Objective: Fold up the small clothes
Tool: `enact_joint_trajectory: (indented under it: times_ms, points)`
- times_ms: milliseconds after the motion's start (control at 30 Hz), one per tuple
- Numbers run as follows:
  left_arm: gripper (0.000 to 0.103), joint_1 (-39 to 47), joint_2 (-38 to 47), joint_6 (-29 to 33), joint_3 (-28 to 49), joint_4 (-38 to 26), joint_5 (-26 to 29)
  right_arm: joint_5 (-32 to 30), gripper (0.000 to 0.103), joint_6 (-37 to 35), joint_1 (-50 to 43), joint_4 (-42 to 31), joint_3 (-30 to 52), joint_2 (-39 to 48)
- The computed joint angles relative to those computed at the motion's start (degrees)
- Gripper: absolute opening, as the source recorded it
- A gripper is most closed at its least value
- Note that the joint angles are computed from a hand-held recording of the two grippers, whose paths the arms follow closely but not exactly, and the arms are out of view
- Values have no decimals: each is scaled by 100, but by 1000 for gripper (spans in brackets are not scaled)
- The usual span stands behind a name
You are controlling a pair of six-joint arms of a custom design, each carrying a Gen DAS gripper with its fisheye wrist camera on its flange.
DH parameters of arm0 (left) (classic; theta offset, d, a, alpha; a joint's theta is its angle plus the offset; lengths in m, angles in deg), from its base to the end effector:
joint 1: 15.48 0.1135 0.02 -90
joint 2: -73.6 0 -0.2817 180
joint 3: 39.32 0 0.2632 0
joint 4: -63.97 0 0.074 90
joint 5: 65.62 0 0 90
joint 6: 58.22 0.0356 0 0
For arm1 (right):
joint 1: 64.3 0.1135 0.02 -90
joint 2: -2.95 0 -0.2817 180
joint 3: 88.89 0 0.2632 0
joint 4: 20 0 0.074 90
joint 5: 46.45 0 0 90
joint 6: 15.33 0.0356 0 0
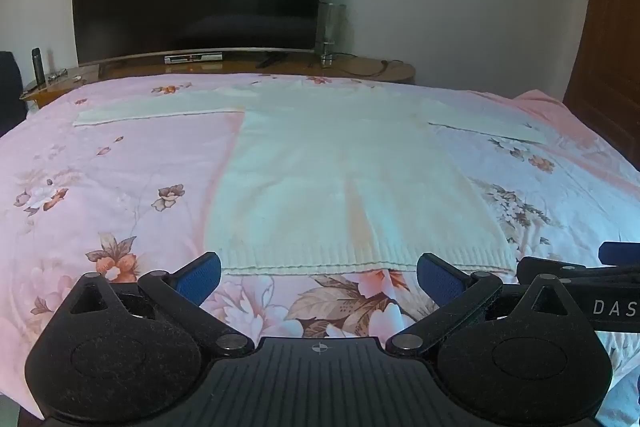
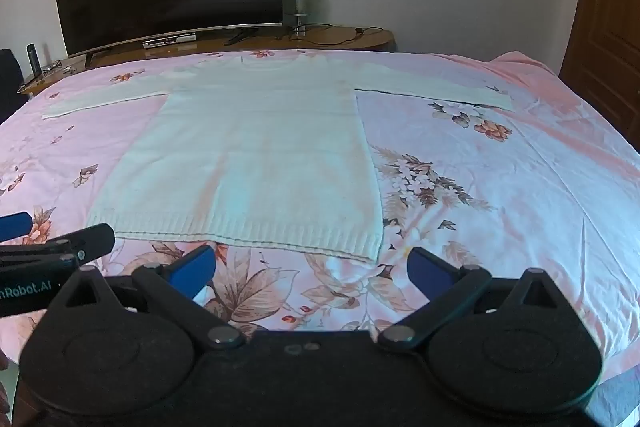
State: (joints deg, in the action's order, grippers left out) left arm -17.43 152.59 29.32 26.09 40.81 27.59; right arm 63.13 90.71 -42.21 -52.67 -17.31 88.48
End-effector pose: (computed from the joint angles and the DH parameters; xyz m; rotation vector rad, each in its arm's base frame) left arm 0.3096 -0.0125 0.2627 0.0212 2.2127 -0.1046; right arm 0.3078 0.1120 0.2527 0.0366 2.3261 -0.0770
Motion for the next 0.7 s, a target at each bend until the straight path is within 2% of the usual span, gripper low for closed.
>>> enact_joint_trajectory:
  times_ms: [700]
  points:
    - [103, -96, -54, 23, 32, -147, -145, 39, 102, 26, 34, 53, -72, -32]
